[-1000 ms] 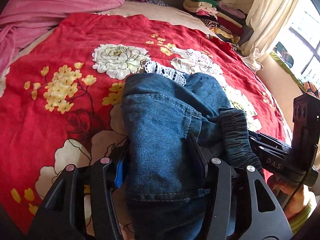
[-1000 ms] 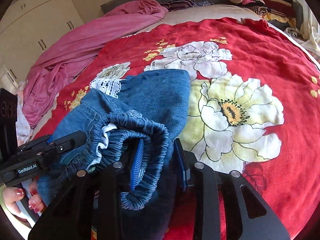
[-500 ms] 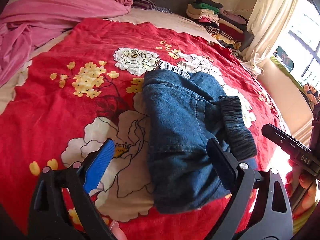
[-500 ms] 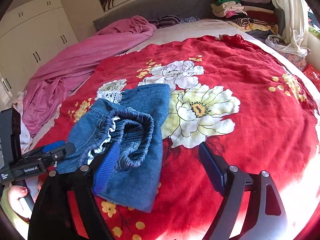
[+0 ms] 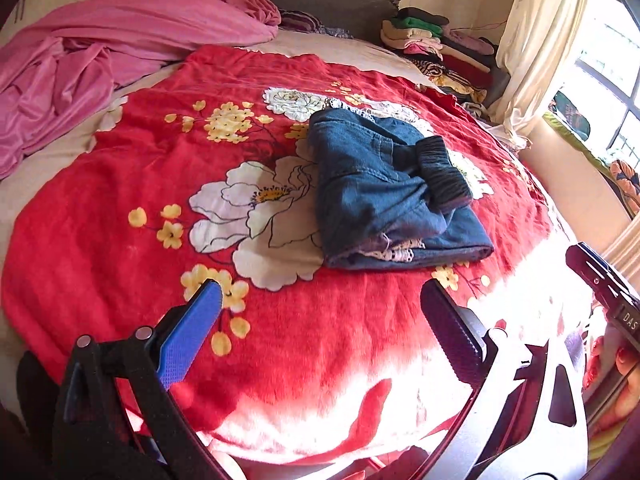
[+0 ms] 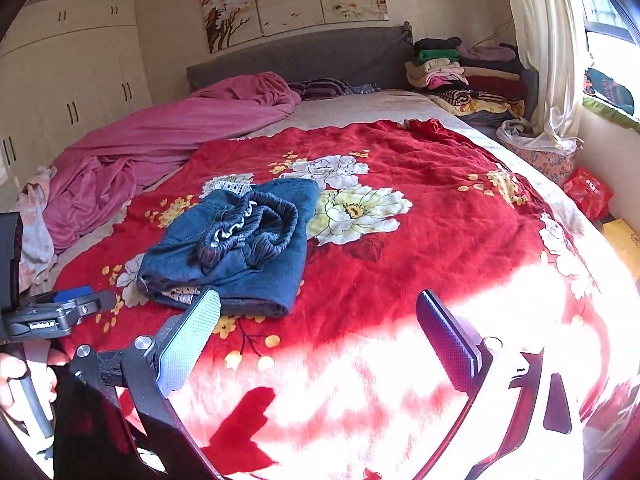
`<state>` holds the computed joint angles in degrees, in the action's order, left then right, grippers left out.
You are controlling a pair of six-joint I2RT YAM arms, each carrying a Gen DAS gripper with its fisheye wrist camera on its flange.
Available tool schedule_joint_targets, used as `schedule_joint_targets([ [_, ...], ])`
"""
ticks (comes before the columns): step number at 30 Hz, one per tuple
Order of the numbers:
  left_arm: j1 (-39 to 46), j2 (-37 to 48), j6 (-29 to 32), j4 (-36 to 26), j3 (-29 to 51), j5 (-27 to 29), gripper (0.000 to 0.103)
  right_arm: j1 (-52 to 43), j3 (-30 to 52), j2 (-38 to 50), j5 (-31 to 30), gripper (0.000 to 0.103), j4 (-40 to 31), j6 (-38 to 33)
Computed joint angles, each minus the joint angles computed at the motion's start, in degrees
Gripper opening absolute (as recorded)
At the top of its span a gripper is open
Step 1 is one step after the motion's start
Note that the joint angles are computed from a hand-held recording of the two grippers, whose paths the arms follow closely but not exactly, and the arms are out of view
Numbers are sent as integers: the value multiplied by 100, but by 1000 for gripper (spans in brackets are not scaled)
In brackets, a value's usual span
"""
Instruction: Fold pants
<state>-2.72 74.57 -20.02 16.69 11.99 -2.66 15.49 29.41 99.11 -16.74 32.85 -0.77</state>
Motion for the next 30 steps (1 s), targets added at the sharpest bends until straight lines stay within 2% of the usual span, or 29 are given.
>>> schedule_joint_targets([
  [7,-480,412,-428,584,-328,-326,93,181,-205,213,142,98,164,51],
  [30,-666,246,-488,427,-311,-498,93,425,-225,21,505,98,-38,45],
])
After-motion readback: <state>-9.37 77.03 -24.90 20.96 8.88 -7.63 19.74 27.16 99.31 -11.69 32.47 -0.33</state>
